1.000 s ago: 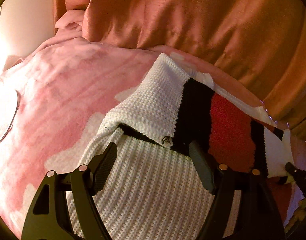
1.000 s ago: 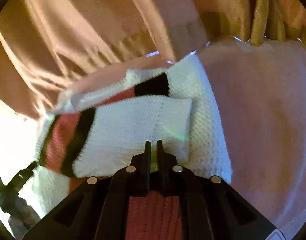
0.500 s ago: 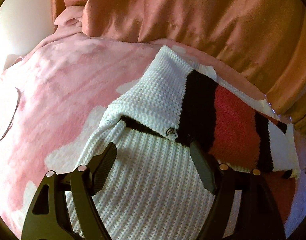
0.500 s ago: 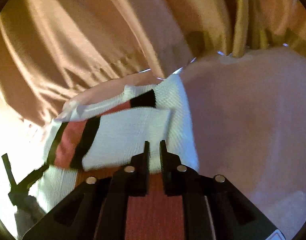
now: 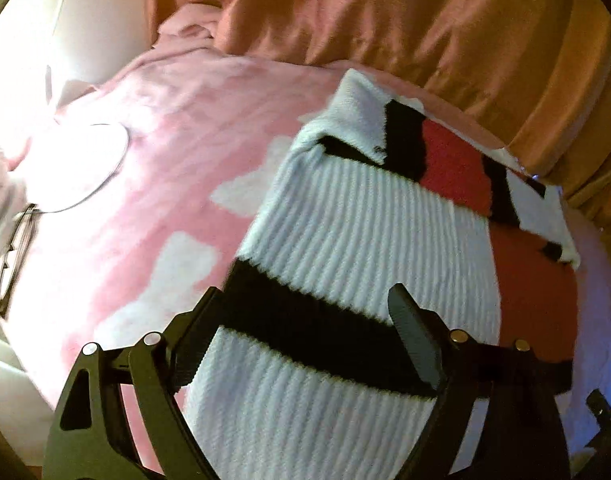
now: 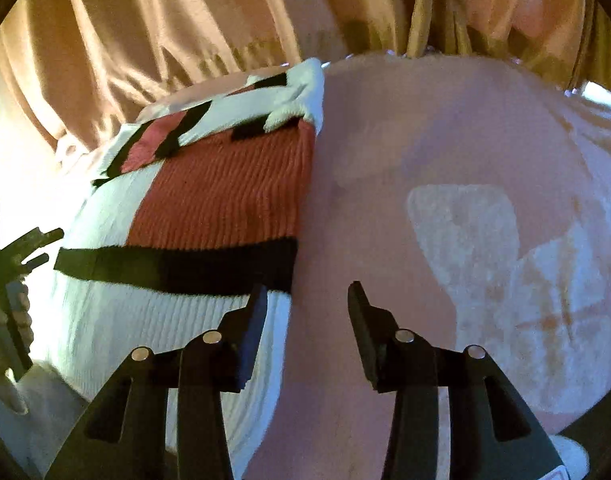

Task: Fold small clothes
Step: 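Grasp the white sweater edge with both grippers and lift it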

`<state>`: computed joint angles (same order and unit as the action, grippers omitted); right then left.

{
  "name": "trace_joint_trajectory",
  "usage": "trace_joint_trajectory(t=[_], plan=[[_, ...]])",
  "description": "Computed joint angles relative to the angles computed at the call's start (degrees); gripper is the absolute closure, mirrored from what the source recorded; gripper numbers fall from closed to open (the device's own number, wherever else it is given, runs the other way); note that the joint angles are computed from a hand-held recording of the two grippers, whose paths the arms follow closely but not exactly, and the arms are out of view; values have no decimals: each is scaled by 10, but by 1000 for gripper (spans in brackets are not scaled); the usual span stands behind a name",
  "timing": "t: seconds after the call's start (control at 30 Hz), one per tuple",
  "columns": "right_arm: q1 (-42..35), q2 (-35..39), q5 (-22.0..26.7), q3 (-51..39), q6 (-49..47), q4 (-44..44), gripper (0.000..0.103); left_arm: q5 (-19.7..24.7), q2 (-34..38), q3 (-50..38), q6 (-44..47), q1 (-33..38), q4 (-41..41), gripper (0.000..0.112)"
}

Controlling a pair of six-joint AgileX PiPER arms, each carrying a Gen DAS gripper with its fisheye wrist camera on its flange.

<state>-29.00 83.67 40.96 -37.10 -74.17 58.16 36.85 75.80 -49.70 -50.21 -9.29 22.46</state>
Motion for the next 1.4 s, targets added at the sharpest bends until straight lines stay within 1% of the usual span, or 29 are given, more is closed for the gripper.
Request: trace_joint_trajectory(t=[0.07,0.1,0.13,0.2,0.27,0.33,0.37,0.43,0.47,0.53,0.63,0.7,0.77,0.8,0.83,0.9,0.97,1.0,1.03,1.07,1.1,1.17,1.2,1.23,1.27,1.3,1.33,1.37,1.4], plan=[[8,14,10,-18,-14,22,60,8,-9,-5,-1,-1,-1,31],[19,23,4,-32,-14,32,56,3,-11,-8,6,1,-8,30],[35,33,-9,-53,-9,42,49,-13,-8,-19,26,14,-33,29],[56,66,-8,-103,10,56,47,-40,4,-36,71,39,-85,28],[74,122,3,-180,56,54,44,-61,49,-82,119,69,-136,27],[102,182,-8,-265,124,27,43,-63,98,-129,107,80,-125,27],[112,209,-6,-303,152,12,43,-70,124,-154,118,89,-133,27],[126,278,19,-393,220,-12,43,-76,177,-205,116,105,-132,27],[133,308,29,-432,250,-20,43,-79,202,-229,143,117,-160,27],[151,358,20,-507,307,-53,43,-75,257,-281,185,140,-205,27],[171,424,20,-618,371,-101,43,-39,339,-371,250,167,-276,27],[175,475,51,-703,413,-114,42,-31,381,-422,238,167,-252,27],[181,533,96,-802,464,-134,40,-24,410,-459,255,165,-257,27],[185,566,129,-856,485,-141,39,-16,427,-481,266,164,-264,27],[190,583,149,-887,504,-154,39,-4,447,-510,266,160,-261,27],[204,594,154,-904,511,-173,38,-1,471,-541,272,152,-257,27],[221,577,109,-866,494,-198,41,19,492,-572,248,137,-213,28],[226,565,89,-843,477,-194,59,31,500,-589,249,133,-201,33],[224,554,84,-826,450,-167,83,22,498,-589,270,130,-212,63],[219,536,71,-794,414,-122,83,12,492,-583,304,132,-246,91],[212,509,52,-749,357,-68,84,10,484,-579,315,131,-262,93],[208,426,12,-651,242,22,86,-43,434,-527,308,123,-248,95],[206,388,0,-611,185,66,86,-88,396,-486,317,118,-241,95],[202,348,-8,-576,128,111,86,-110,377,-467,316,116,-238,95],[201,324,-18,-554,84,145,86,-120,364,-460,318,116,-240,95],[199,311,-23,-548,63,162,86,-128,355,-460,298,115,-226,95],[197,313,-22,-563,65,162,86,-122,357,-471,296,119,-233,95],[199,326,-35,-586,90,140,86,-111,367,-489,284,119,-226,95],[200,347,-31,-619,138,99,85,-98,383,-509,251,117,-197,95]])
